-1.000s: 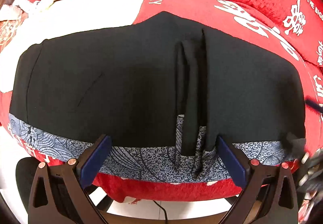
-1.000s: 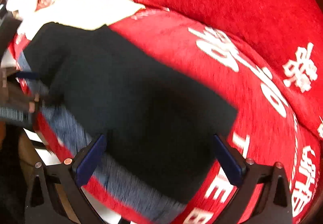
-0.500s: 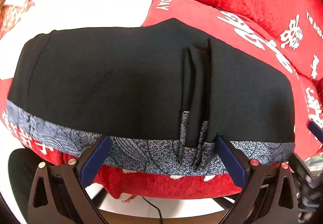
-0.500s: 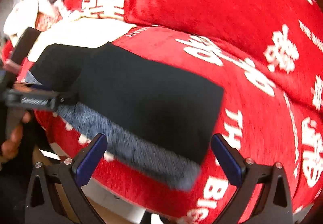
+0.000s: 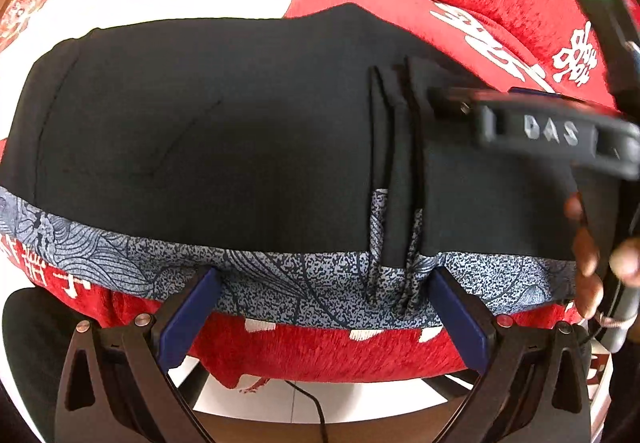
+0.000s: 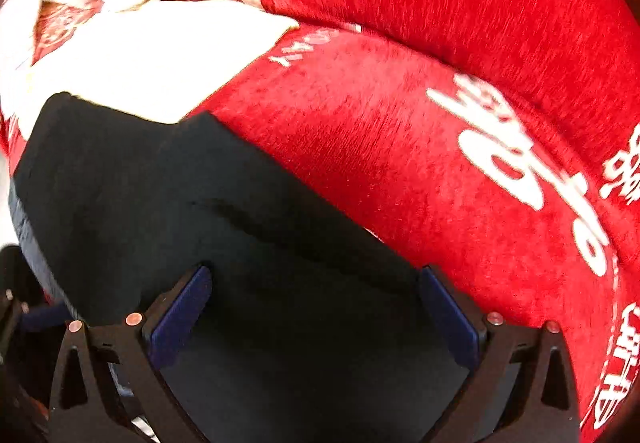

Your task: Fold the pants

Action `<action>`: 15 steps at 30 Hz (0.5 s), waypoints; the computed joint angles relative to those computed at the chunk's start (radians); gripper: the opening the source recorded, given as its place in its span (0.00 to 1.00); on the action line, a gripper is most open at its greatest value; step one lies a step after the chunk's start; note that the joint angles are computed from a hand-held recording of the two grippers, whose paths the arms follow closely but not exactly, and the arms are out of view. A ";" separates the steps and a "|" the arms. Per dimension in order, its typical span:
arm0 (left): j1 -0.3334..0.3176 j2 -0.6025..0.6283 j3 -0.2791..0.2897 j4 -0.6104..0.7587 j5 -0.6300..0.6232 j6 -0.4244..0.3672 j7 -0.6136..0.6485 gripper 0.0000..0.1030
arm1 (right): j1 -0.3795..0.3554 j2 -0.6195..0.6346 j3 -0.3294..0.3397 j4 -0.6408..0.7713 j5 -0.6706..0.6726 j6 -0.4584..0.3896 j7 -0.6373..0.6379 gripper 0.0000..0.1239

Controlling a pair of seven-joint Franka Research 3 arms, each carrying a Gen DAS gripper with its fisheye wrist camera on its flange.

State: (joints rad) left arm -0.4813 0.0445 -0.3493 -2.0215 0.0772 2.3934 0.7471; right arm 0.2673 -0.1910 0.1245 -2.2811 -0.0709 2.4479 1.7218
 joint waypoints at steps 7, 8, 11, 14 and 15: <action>0.017 -0.101 0.017 -0.088 0.017 0.060 -0.033 1.00 | 0.028 -0.129 -0.018 -0.084 0.126 0.115 -0.037 0.83; 0.020 -0.098 0.021 -0.095 0.001 0.061 -0.022 1.00 | 0.021 -0.120 -0.005 -0.073 0.120 0.094 -0.037 0.83; 0.030 -0.099 0.028 -0.127 -0.042 0.060 -0.030 1.00 | 0.007 -0.071 0.042 -0.040 0.030 0.046 -0.023 0.83; 0.037 -0.073 0.031 -0.124 -0.059 0.021 0.008 1.00 | 0.014 0.002 0.067 -0.009 -0.069 -0.016 0.001 0.83; 0.038 -0.079 0.031 -0.131 -0.064 0.032 0.019 1.00 | 0.025 0.008 0.057 -0.011 -0.054 -0.006 -0.002 0.83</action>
State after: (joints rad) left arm -0.4429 -0.0340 -0.3188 -2.1525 0.0132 2.4256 0.7666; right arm 0.2923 -0.1833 0.1818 -2.2925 -0.1253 2.4424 1.7198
